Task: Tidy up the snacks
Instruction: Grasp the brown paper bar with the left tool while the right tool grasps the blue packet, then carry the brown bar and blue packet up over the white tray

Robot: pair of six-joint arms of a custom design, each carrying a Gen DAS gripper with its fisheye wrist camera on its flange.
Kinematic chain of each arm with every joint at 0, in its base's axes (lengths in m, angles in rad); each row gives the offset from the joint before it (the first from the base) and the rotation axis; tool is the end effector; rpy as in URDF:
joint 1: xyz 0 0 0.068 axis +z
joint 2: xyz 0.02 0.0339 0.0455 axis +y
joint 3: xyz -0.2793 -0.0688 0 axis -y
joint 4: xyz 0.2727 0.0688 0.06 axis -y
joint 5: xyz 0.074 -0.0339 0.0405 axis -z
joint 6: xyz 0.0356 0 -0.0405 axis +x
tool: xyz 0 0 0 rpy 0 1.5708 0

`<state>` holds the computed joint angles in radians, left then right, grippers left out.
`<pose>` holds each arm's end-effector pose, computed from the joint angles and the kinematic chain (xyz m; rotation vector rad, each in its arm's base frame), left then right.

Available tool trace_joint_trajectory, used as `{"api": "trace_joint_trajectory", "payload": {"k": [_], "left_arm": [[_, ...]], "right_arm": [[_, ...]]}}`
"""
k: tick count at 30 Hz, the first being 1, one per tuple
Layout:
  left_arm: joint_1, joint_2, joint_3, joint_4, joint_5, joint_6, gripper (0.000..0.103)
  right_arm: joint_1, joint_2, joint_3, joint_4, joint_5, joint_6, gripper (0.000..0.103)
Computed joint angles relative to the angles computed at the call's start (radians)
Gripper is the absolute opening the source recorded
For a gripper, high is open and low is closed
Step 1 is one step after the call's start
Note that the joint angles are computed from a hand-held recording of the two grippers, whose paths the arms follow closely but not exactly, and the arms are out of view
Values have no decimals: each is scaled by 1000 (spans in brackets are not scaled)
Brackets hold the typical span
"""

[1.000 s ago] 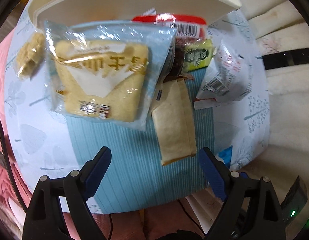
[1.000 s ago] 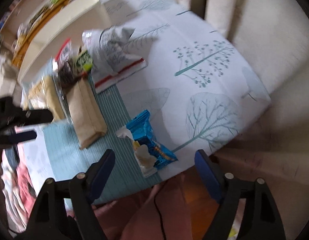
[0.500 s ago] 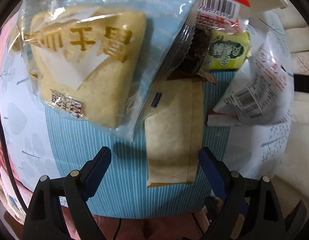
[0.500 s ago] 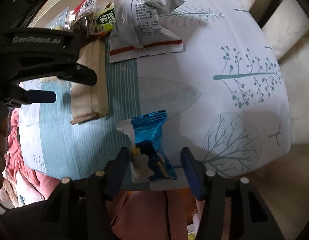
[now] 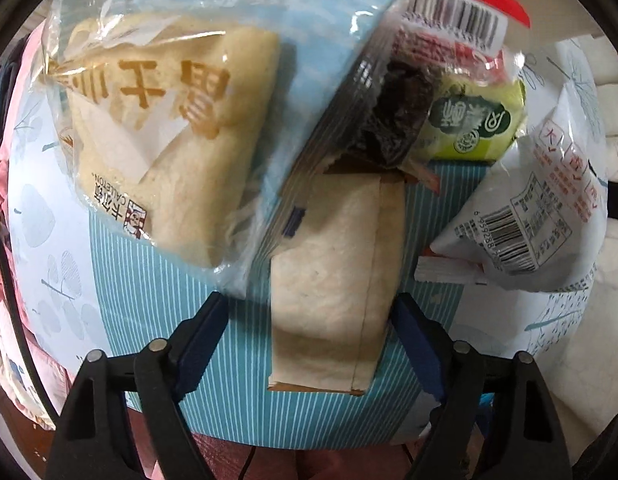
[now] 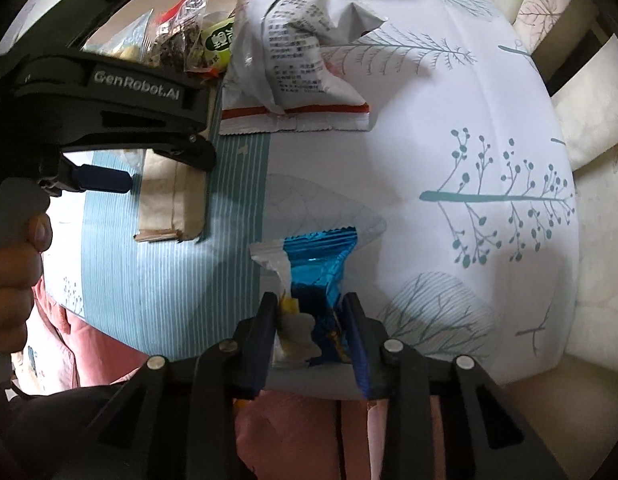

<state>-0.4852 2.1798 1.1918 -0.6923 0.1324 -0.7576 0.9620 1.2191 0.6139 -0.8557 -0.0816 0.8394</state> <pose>0.3233 -0.1758 0.0393 0.4146 -2.9459 0.0654 0.1087 0.1610 0.1611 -0.1988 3.1236 0.2143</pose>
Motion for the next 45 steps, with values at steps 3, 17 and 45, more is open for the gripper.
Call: {"api": "trace_joint_trajectory", "payload": {"k": [3, 17, 45], "left_arm": [[-6, -2, 5, 0, 0, -26, 68], [18, -33, -13, -38, 63, -41, 55], [83, -589, 56, -338, 74, 185, 54]], "right_arm": [[-69, -36, -13, -34, -21, -59, 33], [-342, -109, 25, -180, -90, -307, 33], [-614, -40, 416, -324, -177, -538, 33]]}}
